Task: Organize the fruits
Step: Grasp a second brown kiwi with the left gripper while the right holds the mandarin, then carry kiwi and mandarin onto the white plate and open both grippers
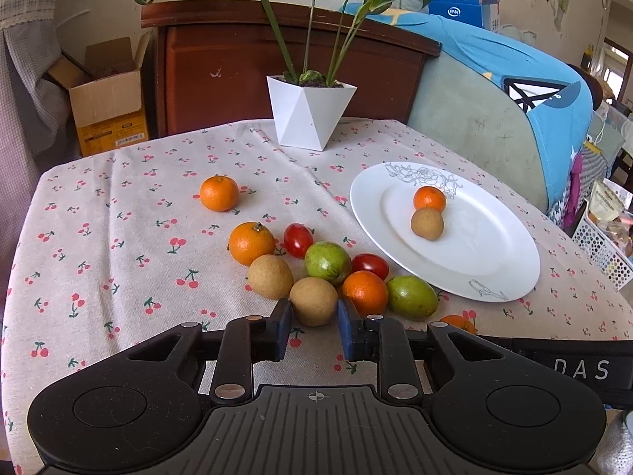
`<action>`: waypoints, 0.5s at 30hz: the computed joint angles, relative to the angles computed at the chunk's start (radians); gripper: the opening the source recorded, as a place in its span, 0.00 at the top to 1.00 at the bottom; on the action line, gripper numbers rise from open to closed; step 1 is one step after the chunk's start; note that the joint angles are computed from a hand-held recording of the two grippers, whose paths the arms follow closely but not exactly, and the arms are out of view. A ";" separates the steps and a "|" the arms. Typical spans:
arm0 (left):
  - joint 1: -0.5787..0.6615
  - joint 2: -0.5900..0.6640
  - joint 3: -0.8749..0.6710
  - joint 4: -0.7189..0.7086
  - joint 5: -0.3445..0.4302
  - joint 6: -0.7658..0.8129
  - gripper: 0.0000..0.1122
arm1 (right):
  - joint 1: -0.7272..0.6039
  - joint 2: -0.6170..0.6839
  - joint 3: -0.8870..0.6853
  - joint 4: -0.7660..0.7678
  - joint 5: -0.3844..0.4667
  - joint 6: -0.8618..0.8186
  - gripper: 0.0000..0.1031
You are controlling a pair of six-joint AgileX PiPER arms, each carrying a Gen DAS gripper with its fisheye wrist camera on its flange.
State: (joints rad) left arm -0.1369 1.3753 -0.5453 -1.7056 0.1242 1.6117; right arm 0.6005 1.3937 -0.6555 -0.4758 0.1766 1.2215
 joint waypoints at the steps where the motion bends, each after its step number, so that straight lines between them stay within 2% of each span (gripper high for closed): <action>1: 0.003 -0.003 0.002 0.018 0.001 -0.018 0.80 | 0.000 -0.002 0.000 -0.005 0.001 0.006 0.71; 8: 0.032 -0.042 0.014 0.250 0.019 -0.257 0.80 | 0.001 -0.016 0.009 -0.054 -0.010 0.058 0.71; 15: 0.039 -0.087 0.019 0.312 0.039 -0.325 0.80 | 0.004 -0.030 0.012 -0.142 -0.013 0.149 0.71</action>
